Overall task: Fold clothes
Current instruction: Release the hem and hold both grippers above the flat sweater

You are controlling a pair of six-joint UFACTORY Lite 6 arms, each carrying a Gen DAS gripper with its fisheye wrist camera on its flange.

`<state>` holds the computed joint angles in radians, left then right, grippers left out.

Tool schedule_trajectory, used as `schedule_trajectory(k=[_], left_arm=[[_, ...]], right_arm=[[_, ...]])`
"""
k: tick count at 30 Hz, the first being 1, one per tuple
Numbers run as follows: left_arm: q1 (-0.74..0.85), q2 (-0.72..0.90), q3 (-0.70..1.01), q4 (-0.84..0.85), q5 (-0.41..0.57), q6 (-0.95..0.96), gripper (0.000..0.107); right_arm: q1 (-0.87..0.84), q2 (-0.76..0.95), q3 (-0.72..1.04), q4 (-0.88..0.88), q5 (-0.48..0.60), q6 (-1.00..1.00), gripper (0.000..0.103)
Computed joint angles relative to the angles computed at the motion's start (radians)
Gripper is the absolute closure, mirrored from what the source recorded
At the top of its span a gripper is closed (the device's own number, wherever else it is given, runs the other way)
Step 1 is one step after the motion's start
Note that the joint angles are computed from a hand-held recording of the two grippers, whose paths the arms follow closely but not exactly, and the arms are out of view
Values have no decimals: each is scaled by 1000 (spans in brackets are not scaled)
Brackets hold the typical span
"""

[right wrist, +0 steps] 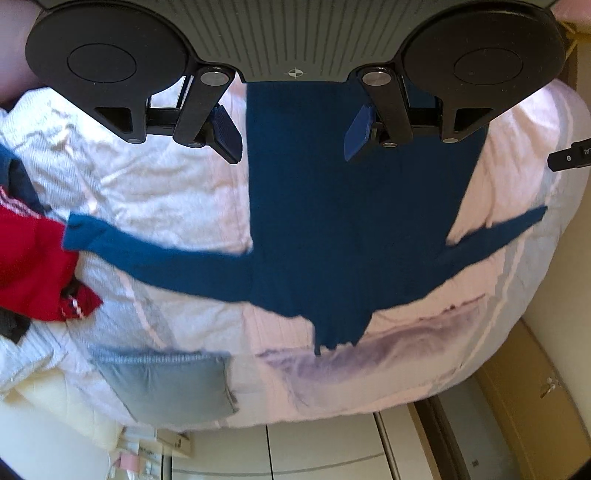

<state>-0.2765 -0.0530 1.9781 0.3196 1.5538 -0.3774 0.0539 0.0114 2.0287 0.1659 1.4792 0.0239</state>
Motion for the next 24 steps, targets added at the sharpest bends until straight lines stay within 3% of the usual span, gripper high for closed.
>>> schedule_trajectory(k=[9,24], left_arm=[[-134,-50,-47,59,83,-85,61],[-259,-163,-227,63,122,-185,59]], right_arm=[[-100,-88,-100,26,94,-71,38],[-107,-212,-277,-9,119,-109,38]])
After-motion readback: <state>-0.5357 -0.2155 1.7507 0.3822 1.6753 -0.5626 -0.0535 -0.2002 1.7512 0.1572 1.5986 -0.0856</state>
